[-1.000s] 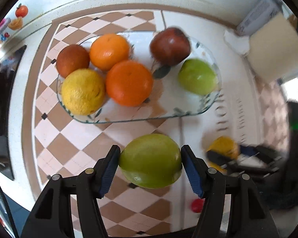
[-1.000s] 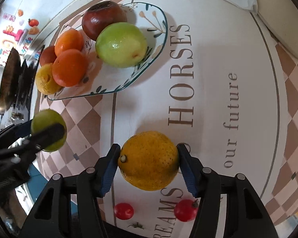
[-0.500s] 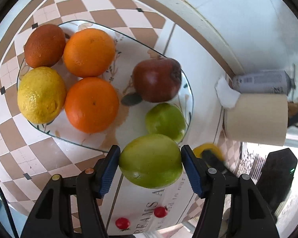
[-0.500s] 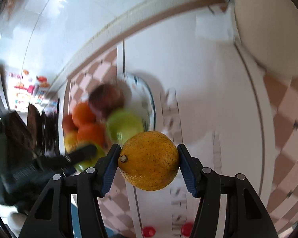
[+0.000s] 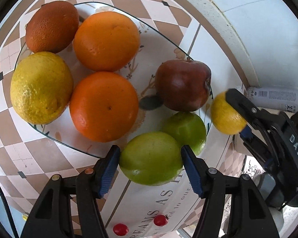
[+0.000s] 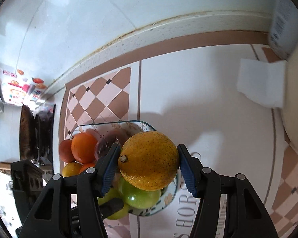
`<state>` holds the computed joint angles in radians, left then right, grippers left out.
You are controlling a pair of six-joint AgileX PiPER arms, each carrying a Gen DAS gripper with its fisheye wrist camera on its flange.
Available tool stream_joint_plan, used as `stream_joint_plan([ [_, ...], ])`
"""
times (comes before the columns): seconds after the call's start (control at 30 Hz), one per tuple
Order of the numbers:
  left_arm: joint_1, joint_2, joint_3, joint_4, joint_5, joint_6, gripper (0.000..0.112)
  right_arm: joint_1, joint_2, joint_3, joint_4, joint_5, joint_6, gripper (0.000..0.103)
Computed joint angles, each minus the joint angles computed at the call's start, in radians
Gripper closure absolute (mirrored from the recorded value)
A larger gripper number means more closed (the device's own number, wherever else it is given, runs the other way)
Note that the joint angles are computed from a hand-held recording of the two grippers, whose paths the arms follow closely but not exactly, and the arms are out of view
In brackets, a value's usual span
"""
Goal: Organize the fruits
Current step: 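Carry the green apple and yellow citrus onto the plate and release both, then lift both tools back from the plate toward the cherry tomatoes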
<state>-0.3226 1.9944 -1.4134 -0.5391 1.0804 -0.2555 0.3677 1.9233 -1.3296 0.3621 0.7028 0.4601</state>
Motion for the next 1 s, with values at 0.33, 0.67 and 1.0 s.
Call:
stream_joint_plan([
  [0.33,0.000,-0.011,-0.017,0.031,0.020,-0.008,0.029,-0.025,0.029,0.006,0.083,0.022,-0.052,0.017],
  [0.67,-0.051,-0.099,-0.017,0.227,0.018,0.004,0.021,0.097,-0.132,0.040,-0.298,0.156,0.257,0.010],
  [1.0,-0.106,-0.313,0.151,0.643,-0.045,-0.040,0.021,0.401,-0.265,0.078,-0.579,0.331,0.638,0.009],
])
